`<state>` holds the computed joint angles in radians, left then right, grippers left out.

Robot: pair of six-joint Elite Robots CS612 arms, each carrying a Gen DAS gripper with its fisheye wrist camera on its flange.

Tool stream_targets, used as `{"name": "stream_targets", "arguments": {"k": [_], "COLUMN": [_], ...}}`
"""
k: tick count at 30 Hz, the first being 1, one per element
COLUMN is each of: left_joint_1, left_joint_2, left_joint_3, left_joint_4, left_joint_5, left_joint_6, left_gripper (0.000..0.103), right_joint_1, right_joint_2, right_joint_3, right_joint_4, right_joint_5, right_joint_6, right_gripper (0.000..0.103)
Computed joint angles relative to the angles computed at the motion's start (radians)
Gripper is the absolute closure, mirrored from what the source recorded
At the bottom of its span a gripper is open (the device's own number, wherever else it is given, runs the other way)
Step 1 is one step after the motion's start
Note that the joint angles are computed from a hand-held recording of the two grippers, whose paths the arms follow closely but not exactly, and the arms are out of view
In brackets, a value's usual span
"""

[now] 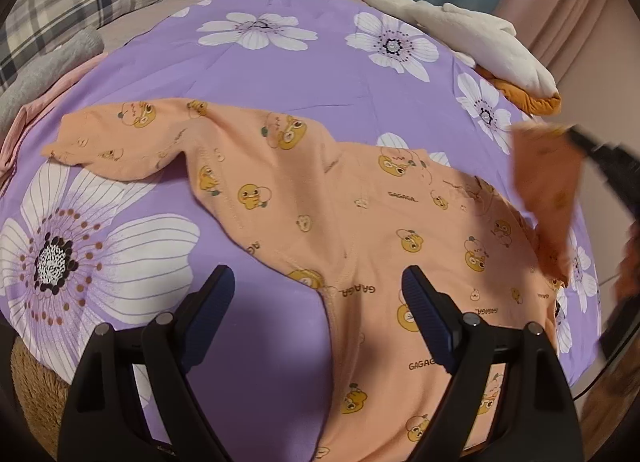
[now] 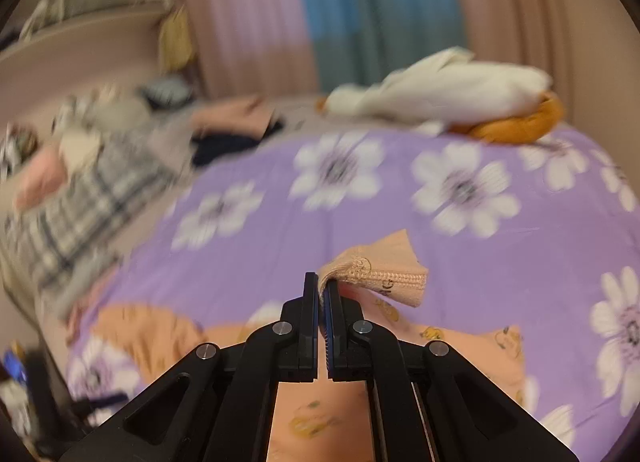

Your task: Fold small clothes

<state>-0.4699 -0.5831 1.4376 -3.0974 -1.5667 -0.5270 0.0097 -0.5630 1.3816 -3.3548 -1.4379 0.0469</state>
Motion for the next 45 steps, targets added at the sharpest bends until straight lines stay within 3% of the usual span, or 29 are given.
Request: {"name": "stream_targets", "arguments": {"k": [5,8,14,15,17,18,19,25,28,31,34,40,45], "left_joint_1": [0.004,0.005,0.008,0.008,0.010,0.011,0.013,0.008,-0.004,-0.029,-0.058,-0.096,-0.103], "left_joint_2": [-0.002,0.000,0.004,0.005,0.005,0.007,0.008,0.026,0.045,0.067,0.099,0.160,0.196], "left_joint_3": [0.005,0.005,-0.005,-0.008,-0.014,-0.018,-0.025,-0.090,-0.136,-0.189,-0.250,-0.349,-0.384], "left_joint_4": [-0.006,-0.004,0.008,0.006,0.000,-0.004,-0.008,0.020,0.045,0.099,0.141,0.246,0.268], "left_joint_5": [-0.005,-0.008,-0.028,-0.034,-0.052,-0.061,-0.072,-0.097,-0.106,-0.074,-0.050,0.072,0.144], "left_joint_6": [-0.004,-0.006,-0.008,-0.007,-0.004,-0.002,0.001,0.049,0.092,0.153,0.219,0.293,0.310], "left_gripper": [0.017,0.017,0.017,0.017,0.017,0.017,0.017,0.013,0.013,0.014,0.014,0.015,0.033], "right_joint_1": [0.035,0.057,0.063,0.057,0.049,0.041,0.033,-0.017,-0.030,-0.034,-0.046,-0.077,-0.097], "right_joint_2": [0.044,0.053,0.062,0.057,0.048,0.040,0.031,-0.032,-0.062,-0.083,-0.086,-0.067,-0.052], "right_joint_3": [-0.047,-0.051,-0.063,-0.060,-0.051,-0.041,-0.023,0.096,0.147,0.190,0.210,0.206,0.203], "right_joint_4": [0.142,0.184,0.300,0.322,0.346,0.343,0.313,0.093,0.012,-0.053,-0.066,0.015,0.043], "right_joint_5": [0.025,0.004,0.036,0.061,0.098,0.126,0.148,0.206,0.118,-0.064,-0.144,-0.157,-0.110], "right_joint_6": [-0.035,-0.065,-0.082,-0.082,-0.068,-0.055,-0.029,0.079,0.115,0.183,0.264,0.394,0.446], "right_gripper": [0.099,0.099,0.099,0.095,0.076,0.057,0.044,0.036,0.034,0.034,0.034,0.034,0.034]}}
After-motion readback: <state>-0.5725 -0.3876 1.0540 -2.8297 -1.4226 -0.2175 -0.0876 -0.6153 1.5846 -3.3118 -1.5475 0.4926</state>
